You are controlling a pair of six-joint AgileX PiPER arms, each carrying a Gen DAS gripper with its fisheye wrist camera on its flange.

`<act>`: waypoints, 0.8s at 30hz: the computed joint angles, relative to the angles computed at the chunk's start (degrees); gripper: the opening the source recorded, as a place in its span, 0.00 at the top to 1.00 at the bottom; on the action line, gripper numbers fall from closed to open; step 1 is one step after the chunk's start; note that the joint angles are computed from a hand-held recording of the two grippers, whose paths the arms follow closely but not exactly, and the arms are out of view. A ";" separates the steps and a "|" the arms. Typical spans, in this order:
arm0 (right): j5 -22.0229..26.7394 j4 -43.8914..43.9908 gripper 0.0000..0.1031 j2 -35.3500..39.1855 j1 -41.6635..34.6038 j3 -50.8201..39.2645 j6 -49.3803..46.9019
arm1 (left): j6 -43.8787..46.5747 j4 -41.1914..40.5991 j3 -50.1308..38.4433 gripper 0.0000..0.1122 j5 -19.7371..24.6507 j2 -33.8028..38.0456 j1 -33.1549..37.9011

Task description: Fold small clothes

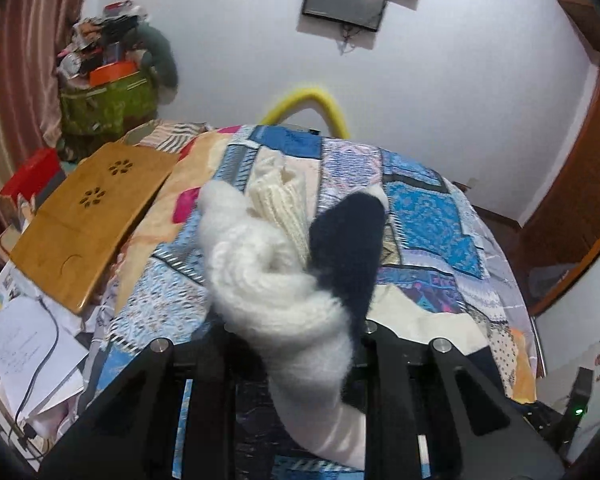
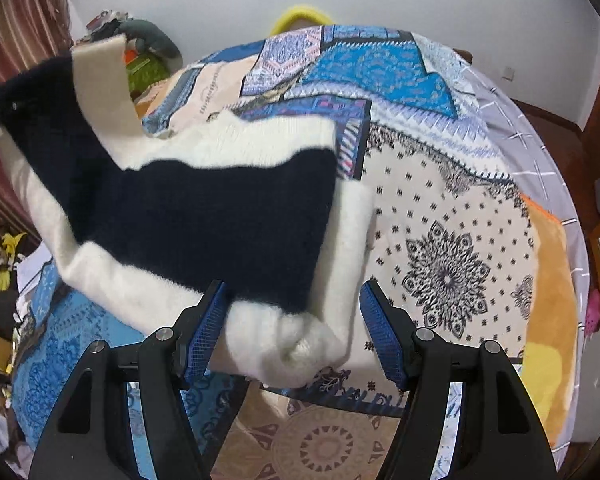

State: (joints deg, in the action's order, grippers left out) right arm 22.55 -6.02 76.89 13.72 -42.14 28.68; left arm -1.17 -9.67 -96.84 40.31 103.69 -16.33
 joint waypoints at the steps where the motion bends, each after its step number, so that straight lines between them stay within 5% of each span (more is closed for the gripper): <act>1: -0.37 0.34 0.38 0.13 -0.01 0.29 -0.23 | -0.06 0.11 -0.99 0.81 0.38 0.40 -0.94; 24: -2.58 20.30 0.38 -0.71 -4.81 2.14 -19.95 | -8.33 9.21 -45.33 0.81 22.80 23.72 -21.79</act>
State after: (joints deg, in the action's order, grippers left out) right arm 19.96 14.28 76.18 8.90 -40.00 8.73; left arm -9.50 -0.47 -142.17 63.12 127.41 -38.13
